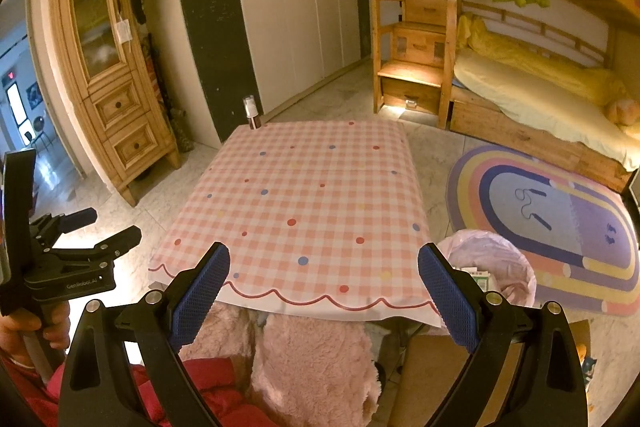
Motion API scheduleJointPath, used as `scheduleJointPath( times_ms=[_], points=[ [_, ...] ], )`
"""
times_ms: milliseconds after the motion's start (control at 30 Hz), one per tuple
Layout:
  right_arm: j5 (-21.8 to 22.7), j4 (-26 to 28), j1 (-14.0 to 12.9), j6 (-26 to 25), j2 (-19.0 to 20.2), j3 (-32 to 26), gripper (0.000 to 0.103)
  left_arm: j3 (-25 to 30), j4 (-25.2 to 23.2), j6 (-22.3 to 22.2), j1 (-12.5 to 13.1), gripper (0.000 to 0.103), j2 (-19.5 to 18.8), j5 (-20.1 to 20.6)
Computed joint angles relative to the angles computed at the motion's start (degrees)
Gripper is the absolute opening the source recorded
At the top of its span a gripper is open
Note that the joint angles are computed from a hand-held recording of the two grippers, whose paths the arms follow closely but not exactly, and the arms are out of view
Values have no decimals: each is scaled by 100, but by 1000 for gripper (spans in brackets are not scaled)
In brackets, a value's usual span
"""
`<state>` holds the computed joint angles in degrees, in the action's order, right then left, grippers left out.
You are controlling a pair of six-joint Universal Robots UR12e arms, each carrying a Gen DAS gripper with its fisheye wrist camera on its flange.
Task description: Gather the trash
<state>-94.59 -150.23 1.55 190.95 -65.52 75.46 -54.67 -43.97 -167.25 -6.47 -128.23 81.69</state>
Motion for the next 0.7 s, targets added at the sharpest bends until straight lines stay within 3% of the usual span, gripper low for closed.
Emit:
scheduleJointPath(
  times_ms=[700],
  points=[
    [25, 33, -20, 6, -11, -10, 94, 35, -31, 17, 7, 96, -19, -9]
  ],
)
